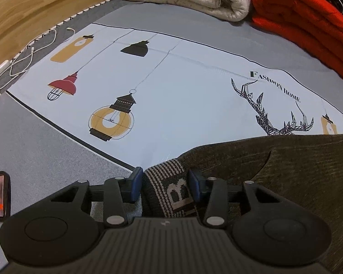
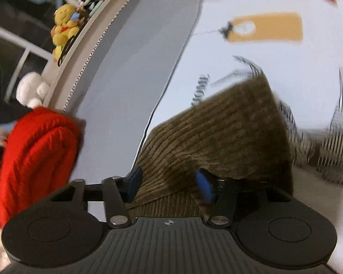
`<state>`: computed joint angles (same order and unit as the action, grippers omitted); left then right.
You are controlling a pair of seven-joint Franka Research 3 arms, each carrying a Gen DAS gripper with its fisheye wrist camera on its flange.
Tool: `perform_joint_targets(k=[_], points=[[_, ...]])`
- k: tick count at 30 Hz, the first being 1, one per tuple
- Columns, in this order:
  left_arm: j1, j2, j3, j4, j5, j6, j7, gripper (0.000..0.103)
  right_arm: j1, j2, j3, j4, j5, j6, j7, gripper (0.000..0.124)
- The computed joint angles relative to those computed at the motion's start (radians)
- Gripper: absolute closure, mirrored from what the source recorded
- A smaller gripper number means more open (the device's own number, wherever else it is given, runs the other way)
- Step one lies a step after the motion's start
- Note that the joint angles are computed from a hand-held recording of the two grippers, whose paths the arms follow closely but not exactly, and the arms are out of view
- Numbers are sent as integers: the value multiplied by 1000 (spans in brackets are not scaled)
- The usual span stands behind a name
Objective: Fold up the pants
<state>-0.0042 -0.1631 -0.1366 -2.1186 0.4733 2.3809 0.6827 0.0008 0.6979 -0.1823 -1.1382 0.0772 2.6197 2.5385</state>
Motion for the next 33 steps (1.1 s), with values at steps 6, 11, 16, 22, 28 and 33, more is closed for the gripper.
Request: perform_joint_targets(k=[6, 11, 16, 22, 28, 33], points=[[4, -25, 7, -13, -37, 15, -1, 58, -38, -153, 11, -180, -38, 104, -98, 124], [5, -9, -7, -2, 1, -6, -42, 58, -226, -218, 218, -247, 369, 38, -346, 86], [2, -8, 1, -6, -3, 1, -22, 58, -136, -228, 142, -304, 370, 93, -333, 67], [2, 4, 2, 4, -5, -8, -9, 57, 17, -130, -33, -243, 160, 136, -71, 67], [2, -1, 4, 9, -16, -14, -27, 58, 86, -55, -144, -107, -132, 124, 7, 124], [5, -4, 5, 6, -31, -8, -32, 58, -61, -133, 36, -124, -8, 173, -204, 121]])
